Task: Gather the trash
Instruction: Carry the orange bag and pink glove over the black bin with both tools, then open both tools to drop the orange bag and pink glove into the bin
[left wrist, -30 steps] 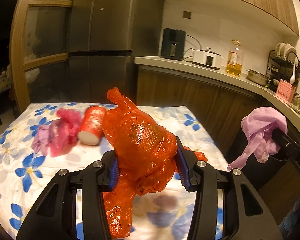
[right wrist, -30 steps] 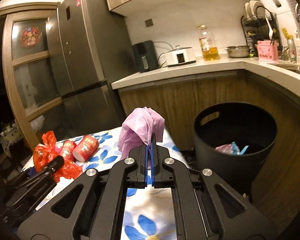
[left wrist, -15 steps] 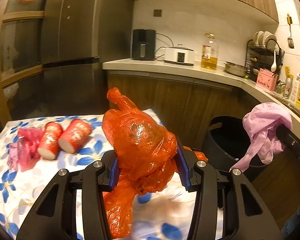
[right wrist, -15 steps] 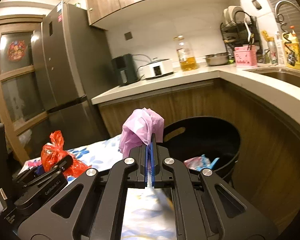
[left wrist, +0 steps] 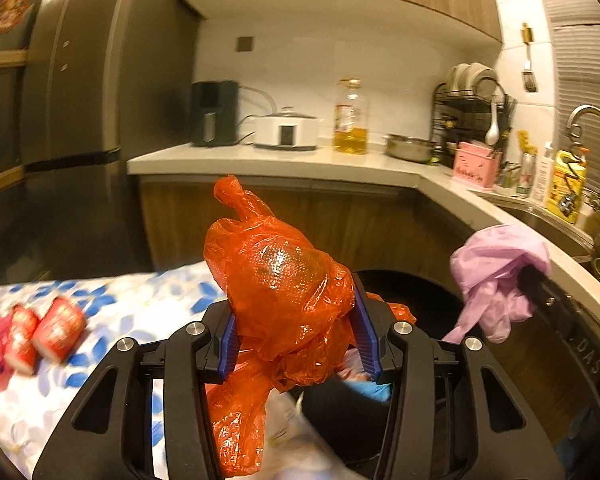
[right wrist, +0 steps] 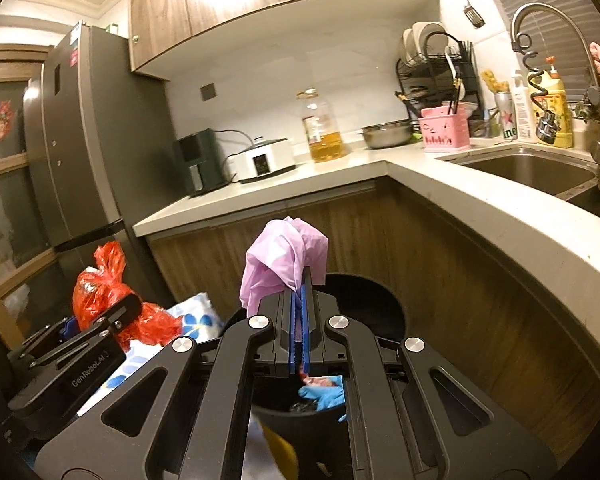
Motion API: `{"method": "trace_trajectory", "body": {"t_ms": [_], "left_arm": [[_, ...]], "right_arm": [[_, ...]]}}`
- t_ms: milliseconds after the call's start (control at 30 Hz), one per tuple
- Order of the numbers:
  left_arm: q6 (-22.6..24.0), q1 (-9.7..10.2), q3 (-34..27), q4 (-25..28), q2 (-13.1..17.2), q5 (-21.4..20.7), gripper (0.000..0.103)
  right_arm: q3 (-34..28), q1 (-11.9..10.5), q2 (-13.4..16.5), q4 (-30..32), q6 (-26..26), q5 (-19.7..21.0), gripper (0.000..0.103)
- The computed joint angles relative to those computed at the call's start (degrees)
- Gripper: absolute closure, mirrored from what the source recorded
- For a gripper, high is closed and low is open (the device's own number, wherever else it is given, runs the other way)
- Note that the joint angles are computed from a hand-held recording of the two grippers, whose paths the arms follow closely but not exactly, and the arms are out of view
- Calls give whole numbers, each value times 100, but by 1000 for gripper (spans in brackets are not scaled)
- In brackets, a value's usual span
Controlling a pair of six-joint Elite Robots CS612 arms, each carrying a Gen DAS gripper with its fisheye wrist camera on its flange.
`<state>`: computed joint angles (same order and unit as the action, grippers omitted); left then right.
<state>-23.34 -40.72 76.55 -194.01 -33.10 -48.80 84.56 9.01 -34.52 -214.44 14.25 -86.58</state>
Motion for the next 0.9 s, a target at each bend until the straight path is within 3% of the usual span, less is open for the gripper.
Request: {"method": "trace_trajectory", "body": {"t_ms": [200, 900], "left_arm": [[185, 58, -427, 32, 222, -465, 55], [637, 143, -898, 234, 500, -1045, 48]], "right_arm": [[-164, -55, 68, 178, 12, 5, 101], [-476, -122, 227, 618, -2, 58, 100]]}}
